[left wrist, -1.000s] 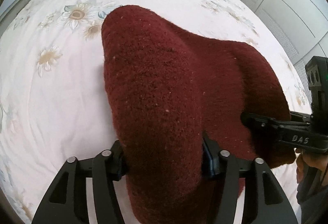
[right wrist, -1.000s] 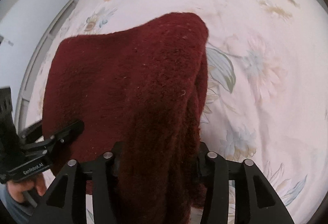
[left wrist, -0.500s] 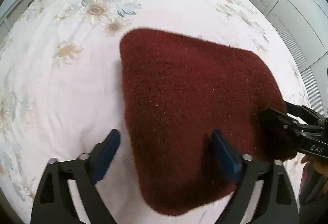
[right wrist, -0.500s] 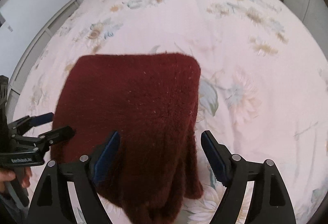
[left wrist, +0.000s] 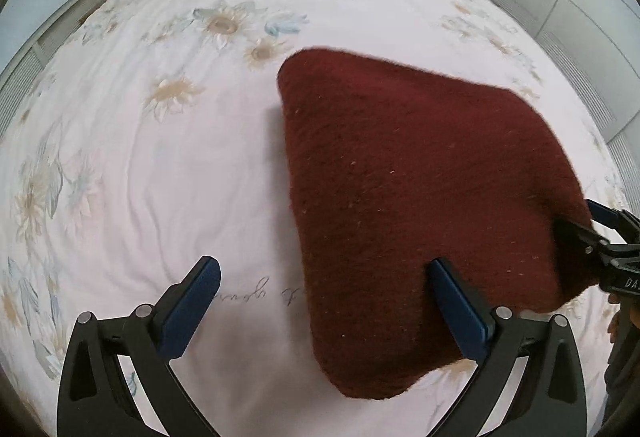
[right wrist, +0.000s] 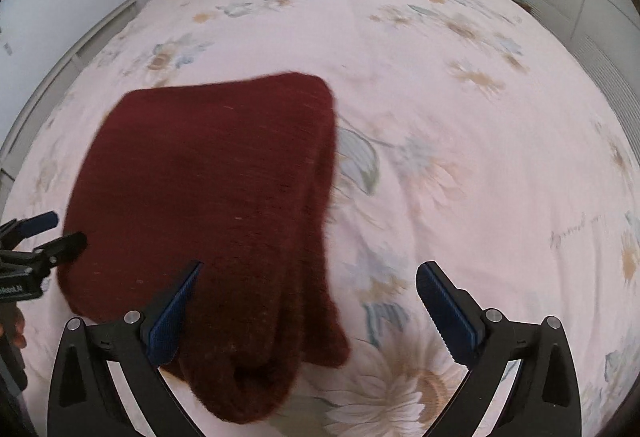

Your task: Fold small clothes

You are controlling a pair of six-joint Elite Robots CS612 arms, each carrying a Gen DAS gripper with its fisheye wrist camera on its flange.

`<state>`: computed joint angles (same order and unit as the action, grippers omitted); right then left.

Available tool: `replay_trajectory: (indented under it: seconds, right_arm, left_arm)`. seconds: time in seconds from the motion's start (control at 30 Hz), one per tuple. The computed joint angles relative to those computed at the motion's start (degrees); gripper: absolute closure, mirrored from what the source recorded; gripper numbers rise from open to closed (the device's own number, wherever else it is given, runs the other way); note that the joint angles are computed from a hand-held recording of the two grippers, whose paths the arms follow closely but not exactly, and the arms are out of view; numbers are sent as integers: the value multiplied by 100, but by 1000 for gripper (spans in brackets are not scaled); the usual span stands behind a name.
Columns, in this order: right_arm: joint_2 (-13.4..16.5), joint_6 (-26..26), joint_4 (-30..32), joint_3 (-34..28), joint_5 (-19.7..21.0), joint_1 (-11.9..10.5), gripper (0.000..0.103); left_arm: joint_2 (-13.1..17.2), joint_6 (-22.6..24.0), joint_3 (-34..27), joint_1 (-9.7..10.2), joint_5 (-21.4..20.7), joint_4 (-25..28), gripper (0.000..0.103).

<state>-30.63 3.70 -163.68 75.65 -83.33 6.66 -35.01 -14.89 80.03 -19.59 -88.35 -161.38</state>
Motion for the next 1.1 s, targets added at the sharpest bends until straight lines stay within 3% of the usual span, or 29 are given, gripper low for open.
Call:
replay_trajectory:
  seconds: [0.23, 0.37, 0.57, 0.87, 1.1]
  right_arm:
    - [125, 142, -395, 173, 178, -99, 0]
    - [27, 222, -503, 271, 175, -89, 0]
    - [-372, 216, -845, 668, 196, -94, 0]
    - [-1169, 47, -1347, 1589, -80, -136, 0]
    - [-1533, 80, -1754, 2217, -202, -175, 0]
  left_arm:
    - [116, 45, 124, 4, -27, -443, 0]
    - [25, -58, 220, -17, 15, -533, 1]
    - [-348, 124, 560, -107, 393, -636, 1]
    - [-1055, -75, 1324, -244, 886, -1052, 1]
    - [-1322, -378, 1780, -361, 1194, -1037, 1]
